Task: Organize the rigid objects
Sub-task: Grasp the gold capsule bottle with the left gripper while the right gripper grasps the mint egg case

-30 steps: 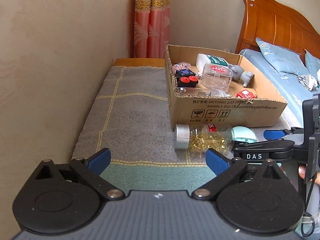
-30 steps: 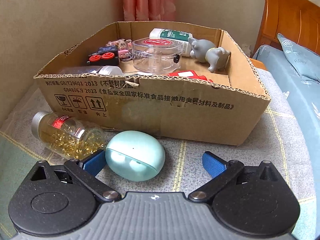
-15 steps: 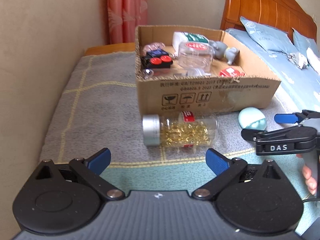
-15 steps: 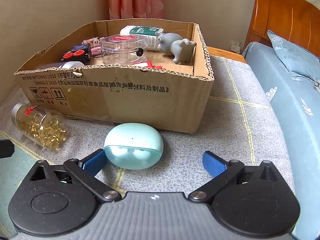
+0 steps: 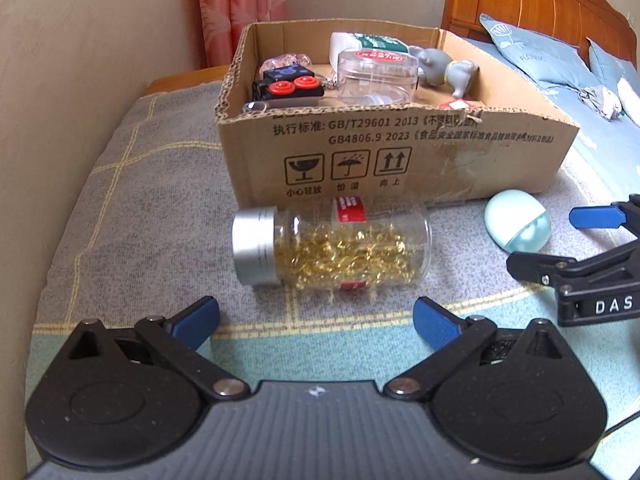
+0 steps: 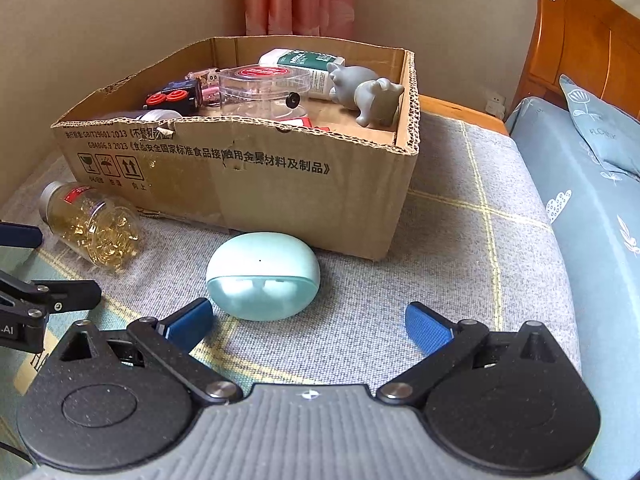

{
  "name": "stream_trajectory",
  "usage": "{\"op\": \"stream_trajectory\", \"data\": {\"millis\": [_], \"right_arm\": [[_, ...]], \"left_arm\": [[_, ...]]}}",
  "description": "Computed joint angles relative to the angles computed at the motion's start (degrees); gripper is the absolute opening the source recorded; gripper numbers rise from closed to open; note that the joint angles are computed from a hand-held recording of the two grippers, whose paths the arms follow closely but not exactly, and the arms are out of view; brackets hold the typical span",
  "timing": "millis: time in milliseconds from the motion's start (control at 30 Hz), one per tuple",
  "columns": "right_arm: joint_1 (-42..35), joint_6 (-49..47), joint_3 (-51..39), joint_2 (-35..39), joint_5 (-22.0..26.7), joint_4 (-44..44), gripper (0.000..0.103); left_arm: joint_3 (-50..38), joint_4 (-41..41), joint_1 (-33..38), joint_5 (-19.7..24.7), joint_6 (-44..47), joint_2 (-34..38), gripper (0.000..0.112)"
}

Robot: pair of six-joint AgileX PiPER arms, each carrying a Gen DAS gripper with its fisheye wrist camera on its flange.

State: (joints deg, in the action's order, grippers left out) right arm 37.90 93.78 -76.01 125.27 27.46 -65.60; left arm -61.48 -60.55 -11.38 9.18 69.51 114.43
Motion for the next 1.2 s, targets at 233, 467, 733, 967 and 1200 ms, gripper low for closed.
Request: {"op": "stream_trajectory", "data": {"millis": [233,467,733,967,1200], "right_arm": [[0.2,5.4,2.0,-0.4,-0.9,-6.0,0.103],[0.0,5.0,0.8,0.5,-1.7,-7.0,0.103],[-0.9,-1.0,-3.0,2.4,-4.6,-5.4,0.102],[-0.5,-3.4,-2.9,1.6,-4.8,-5.3,0.08],[-0.3,-6.4,-3.1,1.2,-4.1,-2.7,0.066]], "left_arm": [[-1.9,-10.4,-1.5,-2.0,8.6,1.8,0.102],[-3.5,-8.1,-2.0,-2.6,5.0,2.7,0.102],[-5.2,-3.9,-1.1,-0.3,-0.2,3.0,0.1],[-6.0,-0.2,-0.8,1.3,-2.2,2.6,0.095],[-6.3,4.5,0.1,3.4,-5.4,2.3,0.094]]}}
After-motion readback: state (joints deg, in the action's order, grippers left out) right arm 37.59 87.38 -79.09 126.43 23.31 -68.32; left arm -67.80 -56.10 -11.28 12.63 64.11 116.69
